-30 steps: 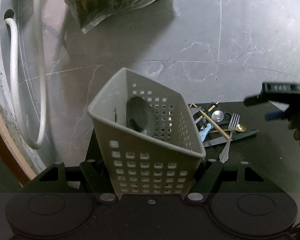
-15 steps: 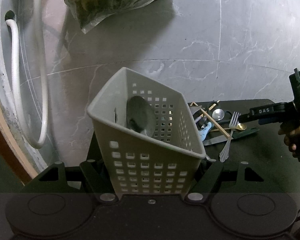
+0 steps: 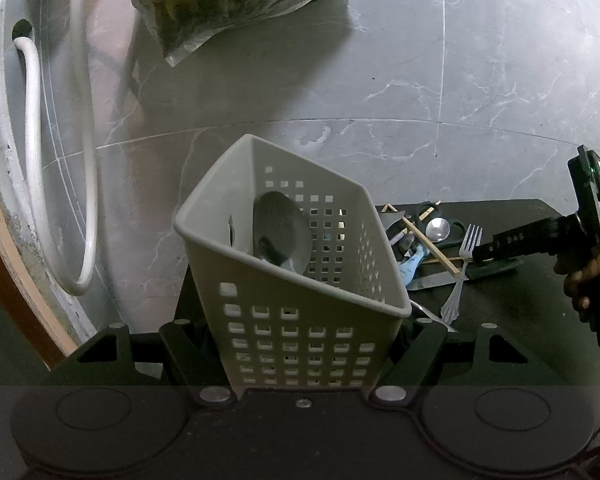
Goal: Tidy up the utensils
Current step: 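Return the right tool to the pile and grasp the gold spoon, then carry the gold spoon with the right tool into the basket and release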
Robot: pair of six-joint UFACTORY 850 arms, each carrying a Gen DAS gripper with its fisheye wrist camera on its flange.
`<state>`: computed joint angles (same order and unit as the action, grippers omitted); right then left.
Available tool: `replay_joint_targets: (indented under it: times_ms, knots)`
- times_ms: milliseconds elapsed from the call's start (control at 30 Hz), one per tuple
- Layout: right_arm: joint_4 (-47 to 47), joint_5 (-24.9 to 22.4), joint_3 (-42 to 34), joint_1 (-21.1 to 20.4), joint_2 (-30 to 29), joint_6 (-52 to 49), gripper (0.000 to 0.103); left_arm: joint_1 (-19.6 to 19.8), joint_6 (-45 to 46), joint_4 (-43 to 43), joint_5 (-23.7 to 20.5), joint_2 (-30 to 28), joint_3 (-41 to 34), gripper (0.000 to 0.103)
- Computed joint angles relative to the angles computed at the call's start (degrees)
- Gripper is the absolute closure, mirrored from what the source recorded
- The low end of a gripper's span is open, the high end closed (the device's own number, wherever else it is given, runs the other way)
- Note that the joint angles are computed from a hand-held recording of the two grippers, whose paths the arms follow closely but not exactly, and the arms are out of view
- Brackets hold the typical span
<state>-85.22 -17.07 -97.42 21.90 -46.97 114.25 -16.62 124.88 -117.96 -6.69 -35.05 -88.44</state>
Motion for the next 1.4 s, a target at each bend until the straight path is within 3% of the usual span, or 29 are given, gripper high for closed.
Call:
replay_joint_targets:
  times_ms: [200, 600, 1400]
  knots:
    - [1.2, -1.5, -0.5, 0.4, -0.4, -0.8, 0.091, 0.0, 0.0, 0.0, 0.0, 0.0, 0.0, 0.027]
    - [-22.0, -5.0, 5.5, 1.4, 3.8, 25.7, 0.100, 0.2, -1.9, 1.7, -0.3, 0.1, 0.0, 0.027]
    - [-20.0, -18.1, 8.6, 6.2, 10.2, 9.0, 0.102, 0.7, -1.1, 1.0, -1.5, -0.1, 0.2, 0.027]
